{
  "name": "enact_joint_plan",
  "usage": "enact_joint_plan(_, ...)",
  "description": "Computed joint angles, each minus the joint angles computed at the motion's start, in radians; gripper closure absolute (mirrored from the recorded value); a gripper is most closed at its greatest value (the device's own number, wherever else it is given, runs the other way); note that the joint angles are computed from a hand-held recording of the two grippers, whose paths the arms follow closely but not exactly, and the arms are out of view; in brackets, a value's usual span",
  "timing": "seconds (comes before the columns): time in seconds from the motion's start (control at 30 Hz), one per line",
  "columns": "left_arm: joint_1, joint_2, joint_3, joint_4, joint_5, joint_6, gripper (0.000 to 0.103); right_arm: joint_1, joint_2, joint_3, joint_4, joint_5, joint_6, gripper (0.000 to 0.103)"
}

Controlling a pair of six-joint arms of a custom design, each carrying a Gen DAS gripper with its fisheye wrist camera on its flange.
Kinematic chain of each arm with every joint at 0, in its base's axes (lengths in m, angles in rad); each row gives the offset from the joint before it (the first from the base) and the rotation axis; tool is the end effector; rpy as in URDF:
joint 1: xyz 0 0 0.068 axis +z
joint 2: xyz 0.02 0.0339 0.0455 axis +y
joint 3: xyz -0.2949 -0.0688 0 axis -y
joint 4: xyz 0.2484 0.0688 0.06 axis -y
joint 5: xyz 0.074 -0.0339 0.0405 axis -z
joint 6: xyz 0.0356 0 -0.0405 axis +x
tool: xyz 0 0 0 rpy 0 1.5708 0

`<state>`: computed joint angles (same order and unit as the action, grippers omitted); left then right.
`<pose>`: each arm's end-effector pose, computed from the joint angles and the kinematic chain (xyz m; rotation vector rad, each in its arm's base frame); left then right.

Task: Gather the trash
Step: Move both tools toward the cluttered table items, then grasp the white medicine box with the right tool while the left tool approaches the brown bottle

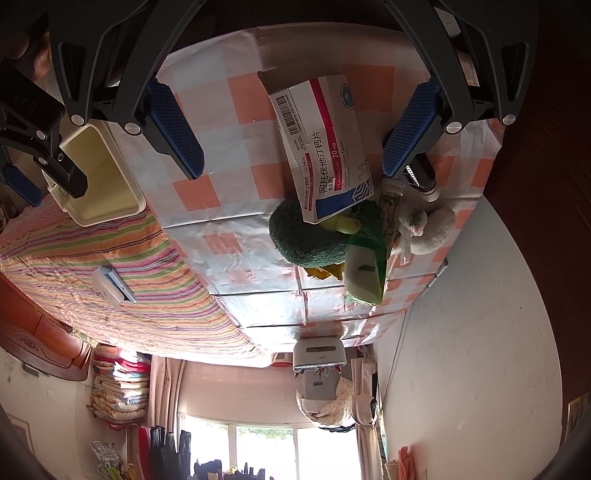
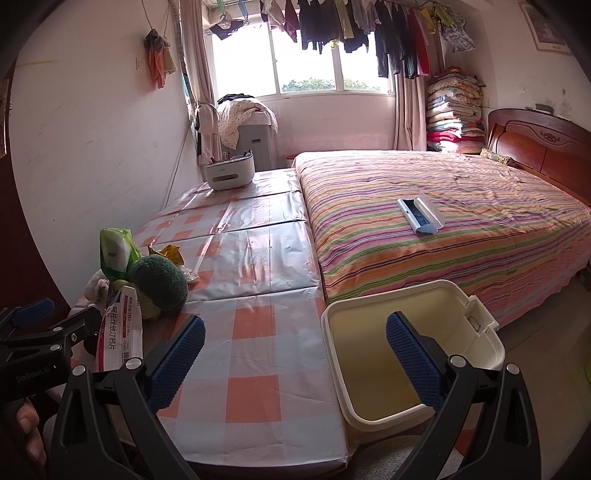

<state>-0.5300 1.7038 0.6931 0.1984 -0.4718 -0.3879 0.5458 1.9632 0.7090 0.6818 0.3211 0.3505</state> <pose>0.2796 -0.1451 0.1505 -0.0556 2.2747 0.0882 0.3116 0.1761 0.1102 -0.0203 2.1163 0.1904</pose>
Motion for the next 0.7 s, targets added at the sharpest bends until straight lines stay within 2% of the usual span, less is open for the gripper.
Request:
enact_joint_plan(0.23, 0.096, -0.111, -0.082, -0.002, 0.013, 0.020, 0.007, 0.018, 0.032, 0.027, -0.005, -0.057, 0.000, 0.007)
enact_joint_plan(0.43, 0.253, -0.168, -0.123, -0.014, 0.091, 0.036, 0.007, 0.044, 0.096, 0.104, -0.032, -0.214, 0.003, 0.007)
enact_joint_plan(0.6, 0.388, -0.159, -0.126, -0.021, 0.178, 0.042, 0.007, 0.079, 0.200, 0.284, -0.150, -0.438, 0.027, 0.007)
enact_joint_plan(0.7, 0.444, -0.129, -0.113, -0.035, 0.215, 0.046, 0.007, 0.101, 0.294, 0.443, -0.258, -0.519, 0.015, 0.007)
